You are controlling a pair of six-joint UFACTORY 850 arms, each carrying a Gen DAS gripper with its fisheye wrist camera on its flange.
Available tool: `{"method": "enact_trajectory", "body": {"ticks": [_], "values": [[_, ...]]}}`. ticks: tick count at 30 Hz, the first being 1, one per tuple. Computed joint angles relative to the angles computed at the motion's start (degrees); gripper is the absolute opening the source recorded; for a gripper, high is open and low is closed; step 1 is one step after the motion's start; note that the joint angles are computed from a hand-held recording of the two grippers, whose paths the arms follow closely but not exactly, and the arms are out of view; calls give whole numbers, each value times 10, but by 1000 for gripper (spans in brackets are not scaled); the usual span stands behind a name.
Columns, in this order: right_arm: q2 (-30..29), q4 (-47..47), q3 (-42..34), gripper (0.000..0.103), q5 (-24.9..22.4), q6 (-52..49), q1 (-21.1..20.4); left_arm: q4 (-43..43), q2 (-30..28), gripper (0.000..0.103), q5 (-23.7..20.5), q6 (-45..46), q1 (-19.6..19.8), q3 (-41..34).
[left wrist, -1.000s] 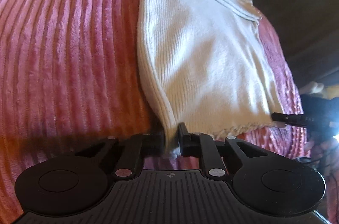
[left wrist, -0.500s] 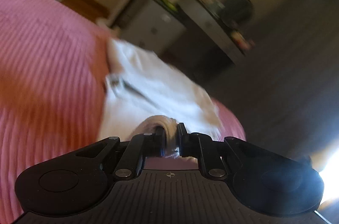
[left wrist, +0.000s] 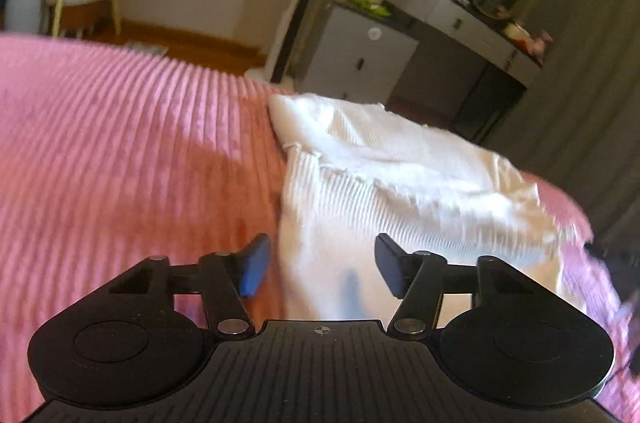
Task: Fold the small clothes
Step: 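Lift the hem with both grippers, fold it over the body toward the collar, release, then grasp the folded edge with both grippers, lift and fold it over again, release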
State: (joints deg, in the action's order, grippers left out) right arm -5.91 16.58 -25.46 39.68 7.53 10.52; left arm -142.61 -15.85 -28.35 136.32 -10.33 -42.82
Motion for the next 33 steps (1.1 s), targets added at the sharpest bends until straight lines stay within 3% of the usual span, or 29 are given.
{"method": "enact_trajectory", "body": {"ticks": [2, 7, 12, 14, 16, 18, 20, 22, 27, 29, 32, 33], "values": [[-2, -29, 2, 48, 6, -21, -1, 33, -9, 73, -3, 6, 3, -5], [-56, -96, -47, 48, -24, 30, -14, 117, -59, 73, -22, -113, 7, -51], [-85, -106, -74, 47, -36, 17, -7, 134, -92, 73, -20, -158, 7, -91], [-92, -108, -79, 42, -31, 10, -4, 138, -99, 64, -20, -169, 4, -101], [-93, -100, -75, 21, -21, 3, 2, 116, -103, 58, -9, -144, -3, -105], [-93, -108, -74, 9, -18, 10, 2, 74, -101, 42, 23, -93, -16, -106], [-88, -142, -69, 8, -7, 31, -3, 36, -101, 26, 43, -50, -25, -108], [-82, -149, -65, 8, -1, 23, -3, 34, -96, 16, 25, -47, -20, -101], [-87, -107, -79, 11, -21, -26, 2, 20, -76, 14, -13, -24, -13, -82], [-94, -122, -88, 14, -32, -11, -2, 55, -81, 14, -23, -60, -9, -89], [-107, -127, -106, 21, -55, 3, -5, 47, -97, 28, -6, -64, -17, -107], [-110, -127, -111, 21, -63, 8, -5, 58, -103, 28, 3, -76, -19, -115]]}}
